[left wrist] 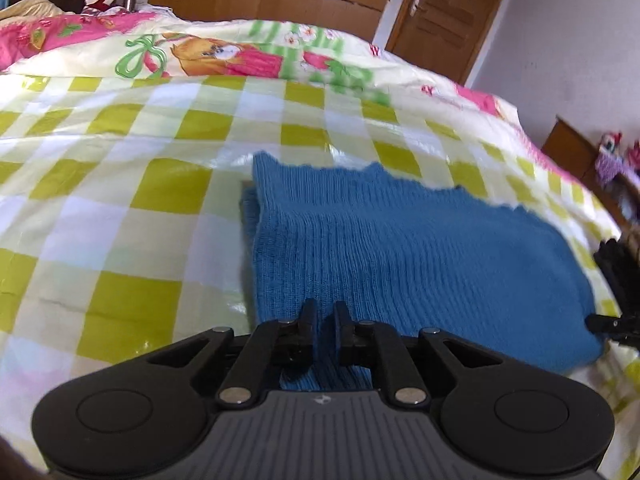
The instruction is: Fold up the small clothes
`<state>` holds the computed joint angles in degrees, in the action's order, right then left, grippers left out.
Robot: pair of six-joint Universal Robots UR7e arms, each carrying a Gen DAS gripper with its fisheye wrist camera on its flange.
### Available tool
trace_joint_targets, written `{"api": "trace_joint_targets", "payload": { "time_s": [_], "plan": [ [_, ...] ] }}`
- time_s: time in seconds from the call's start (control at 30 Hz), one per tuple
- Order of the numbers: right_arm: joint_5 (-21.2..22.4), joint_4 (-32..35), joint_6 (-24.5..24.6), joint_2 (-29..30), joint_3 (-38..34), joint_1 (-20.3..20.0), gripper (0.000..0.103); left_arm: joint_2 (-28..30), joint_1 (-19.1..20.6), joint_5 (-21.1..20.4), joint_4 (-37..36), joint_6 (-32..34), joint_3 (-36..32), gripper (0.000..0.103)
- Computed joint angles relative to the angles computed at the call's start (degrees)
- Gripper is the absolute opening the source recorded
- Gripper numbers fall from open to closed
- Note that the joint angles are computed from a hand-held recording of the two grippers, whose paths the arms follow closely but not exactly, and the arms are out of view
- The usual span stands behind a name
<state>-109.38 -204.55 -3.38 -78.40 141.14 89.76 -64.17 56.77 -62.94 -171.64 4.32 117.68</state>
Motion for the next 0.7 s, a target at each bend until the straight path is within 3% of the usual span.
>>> {"api": "trace_joint_targets", "payload": {
  "time_s": [0.1,0.2,0.33,0.4,0.47,0.5,0.53,0.6,0.7],
  "plan": [
    [4.03,0.78,0.82,-1.16,0.57,-1.37,0.032,-0.49,-1.27,1.17,-1.7,2.33,0.74,0.025],
    [4.81,0.73,2.36,0.63,-0.44,-2.72,0.039,-0.61,-1.56,0.02,-2.45,2.15,0.84,0.025],
    [11.36,0.56,4.08,1.54,-1.46,-5.38,0.046,0.88,-1.49,-0.68,-4.23,2.88,0.39,0.025],
    [12.26,0.73,4.8,2.18,-2.1,-5.47,0.046,1.81,-1.29,-0.7,-3.44,2.69,-0.27,0.025],
    [11.04,0.17,5.38,3.36,-2.65,-4.74,0.039,2.8,-1.24,0.96,-2.01,2.41,-0.72,0.026],
    [10.09,0.56,6.12,3.57,-2.9,-4.42,0.027,3.03,-1.16,1.31,-1.58,2.34,-0.74,0.027],
    [11.01,1.14,7.13,3.17,-2.73,-4.84,0.023,3.07,-1.12,1.47,-1.77,2.26,-0.51,0.027],
    [12.64,1.84,7.98,1.78,-1.79,-5.69,0.019,2.44,-1.32,1.73,-0.56,0.77,-0.19,0.027],
    [11.61,3.78,6.85,-0.97,0.23,-5.17,0.017,1.07,-2.33,2.95,1.73,0.12,1.01,0.027]
  ]
}}
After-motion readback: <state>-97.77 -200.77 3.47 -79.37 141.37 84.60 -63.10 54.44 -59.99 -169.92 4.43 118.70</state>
